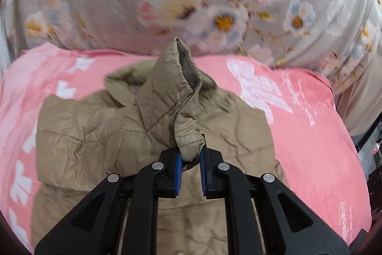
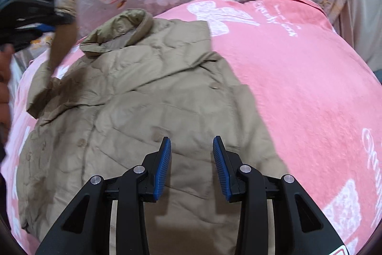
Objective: Fold large clothes
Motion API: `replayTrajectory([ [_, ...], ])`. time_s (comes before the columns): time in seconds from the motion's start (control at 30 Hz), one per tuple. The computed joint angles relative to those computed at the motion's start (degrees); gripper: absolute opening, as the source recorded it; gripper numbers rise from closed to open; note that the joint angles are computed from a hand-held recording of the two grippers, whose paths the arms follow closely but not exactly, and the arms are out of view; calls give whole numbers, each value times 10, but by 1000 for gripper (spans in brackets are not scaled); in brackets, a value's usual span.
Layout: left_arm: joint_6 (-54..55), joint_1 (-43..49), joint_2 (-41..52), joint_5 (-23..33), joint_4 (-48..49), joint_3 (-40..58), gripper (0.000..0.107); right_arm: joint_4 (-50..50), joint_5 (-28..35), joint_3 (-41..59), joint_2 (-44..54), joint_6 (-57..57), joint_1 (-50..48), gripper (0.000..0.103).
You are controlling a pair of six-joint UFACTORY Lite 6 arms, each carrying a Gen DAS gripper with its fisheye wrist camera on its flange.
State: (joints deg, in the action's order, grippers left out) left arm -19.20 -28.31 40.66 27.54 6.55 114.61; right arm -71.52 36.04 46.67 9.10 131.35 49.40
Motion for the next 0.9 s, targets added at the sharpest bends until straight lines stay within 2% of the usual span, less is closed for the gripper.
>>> replayTrajectory([
  [0.1, 2, -25, 71, 15, -30, 48, 14, -4, 1, -25, -15, 5, -6, 36],
  [0.13, -21, -33, 89, 24, -16, 59, 22, -7, -3, -32, -20, 8, -10, 36],
  [0.17, -31, -36, 91, 23, -16, 50, 47, -11, -7, -40, -25, 11, -15, 36],
  [0.2, -19, -33, 83, 17, -40, 33, 61, -15, -10, -45, -30, 13, -19, 36],
  [0.23, 17, -26, 59, -9, -87, -9, 70, -19, -13, -49, -35, 13, -23, 36],
  [0.3, 135, -8, -25, -78, -207, -121, 73, -38, -28, -53, -48, 18, -35, 40],
  [0.37, 254, 17, -91, -87, -327, -180, 93, -62, -52, -46, -57, 21, -56, 44],
  [0.47, 434, 89, -184, -74, -507, -252, 95, -121, -103, -13, -50, 47, -94, 51],
  [0.53, 545, 162, -206, -36, -609, -277, 95, -153, -131, 19, -30, 67, -115, 55],
  [0.57, 571, 207, -195, -4, -629, -272, 95, -162, -147, 49, -7, 66, -129, 55],
  [0.63, 571, 267, -162, 28, -631, -251, 93, -147, -159, 112, 45, 35, -143, 55],
  [0.77, 530, 374, -66, 85, -633, -196, 84, -113, -197, 243, 157, -36, -166, 55],
  [0.8, 506, 394, -34, 105, -625, -170, 83, -83, -192, 271, 180, -70, -167, 55],
  [0.87, 480, 414, 11, 135, -615, -133, 73, 28, -171, 348, 242, -189, -171, 55],
  [0.9, 477, 423, 23, 143, -614, -125, 73, 66, -172, 372, 262, -228, -176, 55],
])
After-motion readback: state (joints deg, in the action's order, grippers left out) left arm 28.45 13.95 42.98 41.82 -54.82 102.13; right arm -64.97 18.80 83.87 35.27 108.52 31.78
